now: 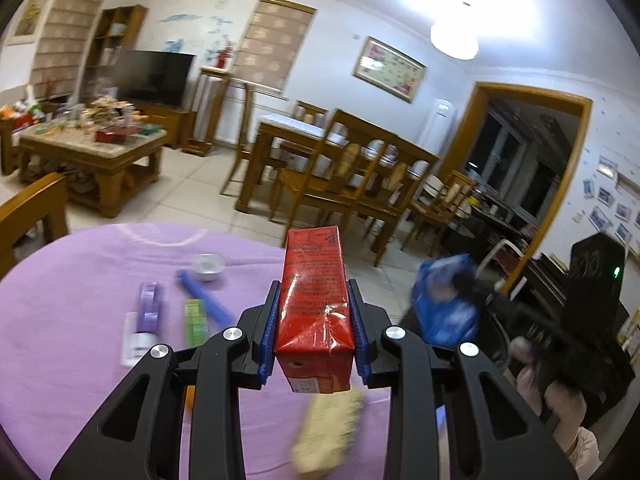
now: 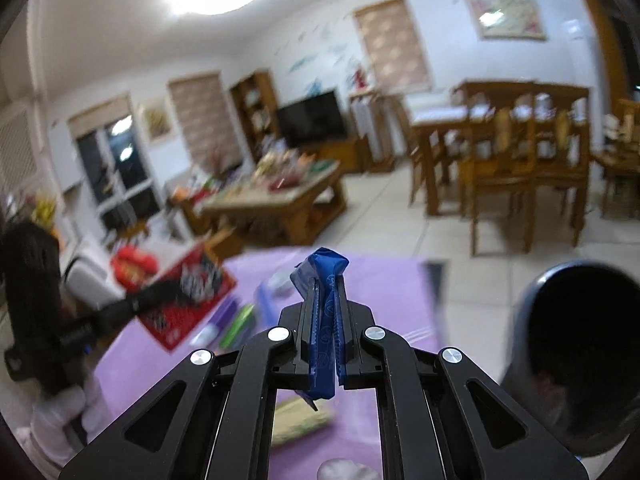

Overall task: Collect trash
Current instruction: 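Carry the juice box and blue packet over the black bin and open both tools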

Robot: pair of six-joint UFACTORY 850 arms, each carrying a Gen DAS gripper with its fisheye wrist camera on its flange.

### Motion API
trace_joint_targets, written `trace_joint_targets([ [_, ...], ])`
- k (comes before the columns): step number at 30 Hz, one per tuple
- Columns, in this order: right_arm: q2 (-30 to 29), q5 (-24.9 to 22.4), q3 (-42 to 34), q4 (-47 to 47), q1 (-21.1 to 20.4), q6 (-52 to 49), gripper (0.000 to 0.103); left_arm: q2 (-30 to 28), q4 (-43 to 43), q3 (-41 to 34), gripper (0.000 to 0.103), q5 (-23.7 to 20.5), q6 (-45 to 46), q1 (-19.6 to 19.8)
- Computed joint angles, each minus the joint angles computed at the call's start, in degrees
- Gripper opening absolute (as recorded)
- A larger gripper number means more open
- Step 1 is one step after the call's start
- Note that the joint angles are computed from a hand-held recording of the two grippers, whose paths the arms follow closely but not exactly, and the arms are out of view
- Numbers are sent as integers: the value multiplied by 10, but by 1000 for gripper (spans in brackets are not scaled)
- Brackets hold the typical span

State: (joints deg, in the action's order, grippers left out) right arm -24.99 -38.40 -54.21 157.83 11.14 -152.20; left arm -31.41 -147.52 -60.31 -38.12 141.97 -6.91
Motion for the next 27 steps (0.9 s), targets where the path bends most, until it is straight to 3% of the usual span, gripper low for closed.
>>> trace_joint_targets([
  [7,46,-49,56,-15,-129,30,7,-58,37,-88,31,32,-27,-92],
  [15,4,-59,44,-56,-254,65,8,-173,146,-249,31,100,-135,-180],
  [20,-47,-61,14,-83,-299,84,8,-227,194,-320,31,142,-184,-203],
  [27,-123,-40,-50,-91,-303,92,8,-267,238,-368,31,182,-234,-216],
])
